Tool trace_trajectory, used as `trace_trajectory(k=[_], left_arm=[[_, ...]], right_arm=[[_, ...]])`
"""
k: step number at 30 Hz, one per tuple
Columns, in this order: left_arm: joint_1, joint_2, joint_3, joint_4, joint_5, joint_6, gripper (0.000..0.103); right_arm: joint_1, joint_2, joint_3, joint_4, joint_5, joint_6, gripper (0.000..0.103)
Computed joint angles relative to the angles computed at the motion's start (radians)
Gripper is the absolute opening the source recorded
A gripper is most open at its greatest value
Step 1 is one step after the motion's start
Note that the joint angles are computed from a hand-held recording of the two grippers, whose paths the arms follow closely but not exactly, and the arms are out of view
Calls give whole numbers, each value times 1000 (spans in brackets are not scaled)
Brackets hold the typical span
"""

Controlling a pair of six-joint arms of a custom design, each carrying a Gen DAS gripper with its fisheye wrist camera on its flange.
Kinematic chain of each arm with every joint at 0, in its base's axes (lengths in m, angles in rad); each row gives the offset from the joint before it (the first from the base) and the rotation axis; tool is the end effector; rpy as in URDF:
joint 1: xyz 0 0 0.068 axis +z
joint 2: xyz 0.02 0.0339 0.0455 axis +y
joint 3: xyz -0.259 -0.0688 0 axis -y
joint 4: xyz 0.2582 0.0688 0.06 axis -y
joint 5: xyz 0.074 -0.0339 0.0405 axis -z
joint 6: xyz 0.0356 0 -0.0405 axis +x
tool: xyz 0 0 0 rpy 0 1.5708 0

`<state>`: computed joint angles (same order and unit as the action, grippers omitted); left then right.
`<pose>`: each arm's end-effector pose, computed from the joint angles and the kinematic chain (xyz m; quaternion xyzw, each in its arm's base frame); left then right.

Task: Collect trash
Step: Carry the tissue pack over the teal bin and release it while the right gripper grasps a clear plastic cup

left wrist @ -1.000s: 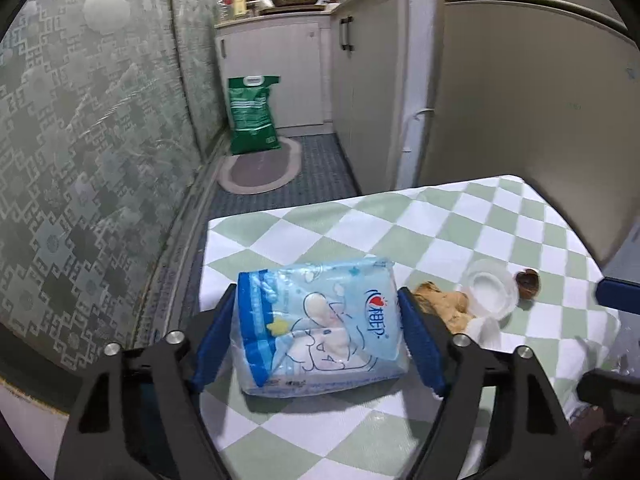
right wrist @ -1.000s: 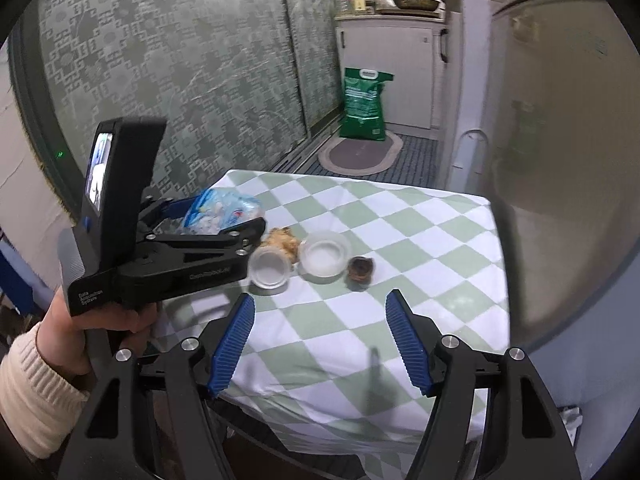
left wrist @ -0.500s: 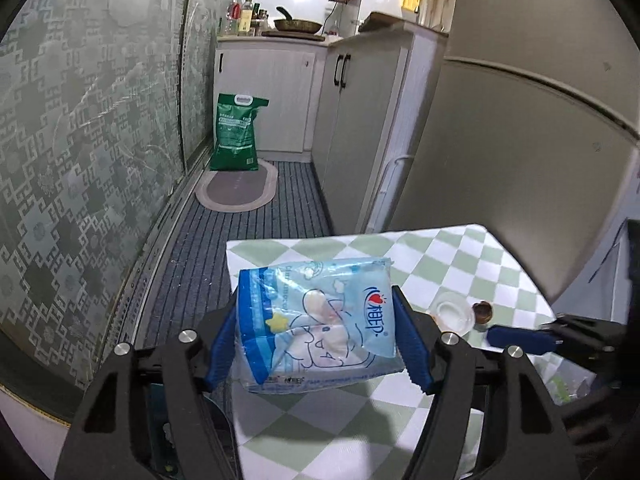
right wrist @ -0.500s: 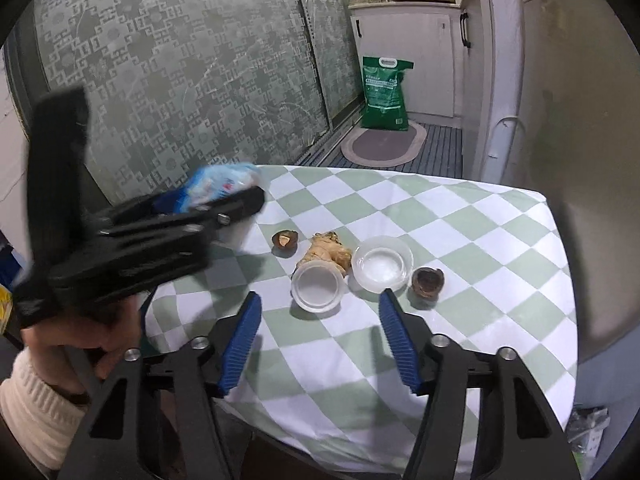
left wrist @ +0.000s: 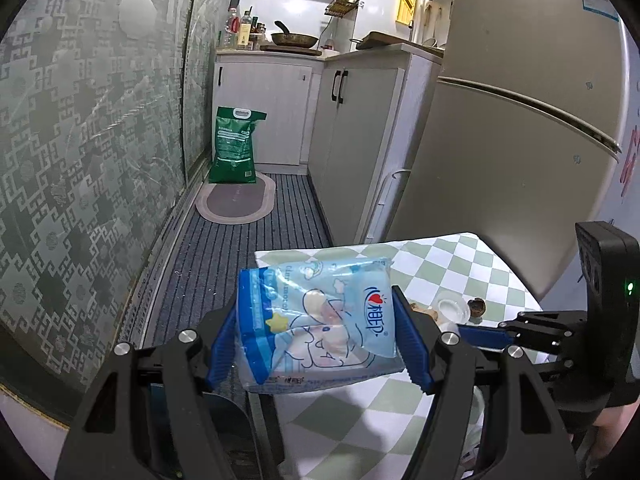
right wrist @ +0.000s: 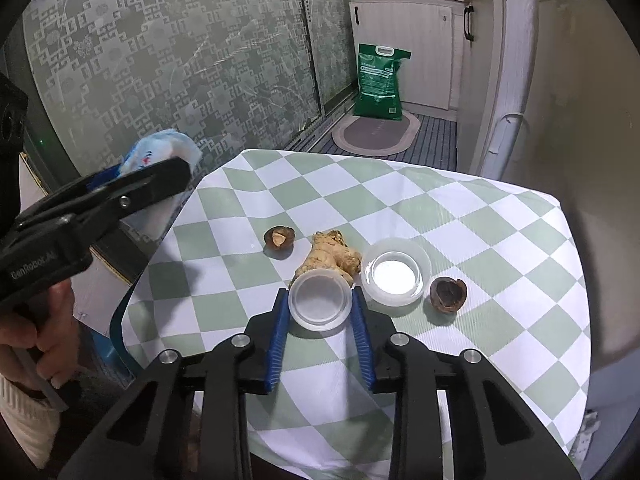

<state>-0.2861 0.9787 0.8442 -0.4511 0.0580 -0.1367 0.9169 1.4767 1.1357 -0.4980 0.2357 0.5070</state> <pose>0.2207 -0.0671 0.2927 0.0794 0.8773 -0.1242 0.4568 0.2083 0.2582 0.2607 -0.1475 0.9165 0.1490 0.3407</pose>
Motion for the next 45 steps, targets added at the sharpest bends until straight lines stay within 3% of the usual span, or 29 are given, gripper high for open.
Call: trace_trajectory(k=[14, 25, 34, 45], left_arm=[[149, -114, -85, -70, 66, 102, 71], [426, -169, -155, -135, 204, 256, 71], [650, -91, -218, -153, 285, 429, 71], [760, 87, -284, -123, 256, 583, 72]], right_arm=[[55, 12, 102, -31, 54, -26, 31], [129, 143, 269, -32, 54, -65, 31], [164, 264, 425, -37, 38, -90, 31], [200, 425, 612, -70, -5, -119, 31]])
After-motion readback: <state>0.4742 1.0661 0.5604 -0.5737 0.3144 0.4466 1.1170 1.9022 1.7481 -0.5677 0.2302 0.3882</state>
